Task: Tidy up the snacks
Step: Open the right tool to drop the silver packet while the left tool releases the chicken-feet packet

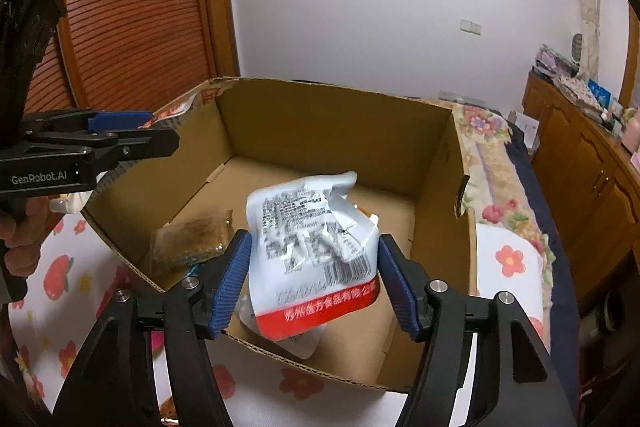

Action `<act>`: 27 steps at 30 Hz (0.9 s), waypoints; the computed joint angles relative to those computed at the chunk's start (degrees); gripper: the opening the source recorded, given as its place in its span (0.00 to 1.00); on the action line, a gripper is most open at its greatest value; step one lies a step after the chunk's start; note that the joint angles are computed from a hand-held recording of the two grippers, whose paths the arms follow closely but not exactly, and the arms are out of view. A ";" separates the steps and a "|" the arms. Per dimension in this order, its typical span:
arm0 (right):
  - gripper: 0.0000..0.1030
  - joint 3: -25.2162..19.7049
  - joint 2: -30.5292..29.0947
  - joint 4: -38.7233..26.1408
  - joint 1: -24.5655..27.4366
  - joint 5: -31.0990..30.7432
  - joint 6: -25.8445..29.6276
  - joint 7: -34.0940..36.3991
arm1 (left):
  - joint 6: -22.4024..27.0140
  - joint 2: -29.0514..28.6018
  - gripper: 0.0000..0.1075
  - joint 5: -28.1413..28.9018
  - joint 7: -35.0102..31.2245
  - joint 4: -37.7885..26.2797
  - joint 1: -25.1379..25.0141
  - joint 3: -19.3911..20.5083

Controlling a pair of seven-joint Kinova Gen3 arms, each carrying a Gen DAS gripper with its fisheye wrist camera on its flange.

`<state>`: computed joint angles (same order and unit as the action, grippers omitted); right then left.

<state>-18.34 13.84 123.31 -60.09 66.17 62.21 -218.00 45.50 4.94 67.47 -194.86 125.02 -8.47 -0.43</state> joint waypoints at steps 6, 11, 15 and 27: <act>0.65 -0.08 -0.23 0.13 0.06 -0.03 0.08 -0.45 | 0.73 0.01 0.64 0.68 -0.63 0.37 -0.26 -0.15; 0.69 -0.12 -0.20 0.35 0.10 0.45 -0.21 -1.29 | 3.68 -0.20 0.74 2.57 -2.63 0.70 -1.40 -0.98; 0.69 -0.75 -0.13 0.80 -1.44 0.93 1.39 -3.34 | 6.33 -0.87 0.75 3.57 -4.91 1.62 -2.88 -2.14; 0.69 -5.89 1.96 0.14 -14.17 -1.29 13.73 -12.67 | 19.31 -2.52 0.93 2.73 -18.09 7.79 -12.51 -8.67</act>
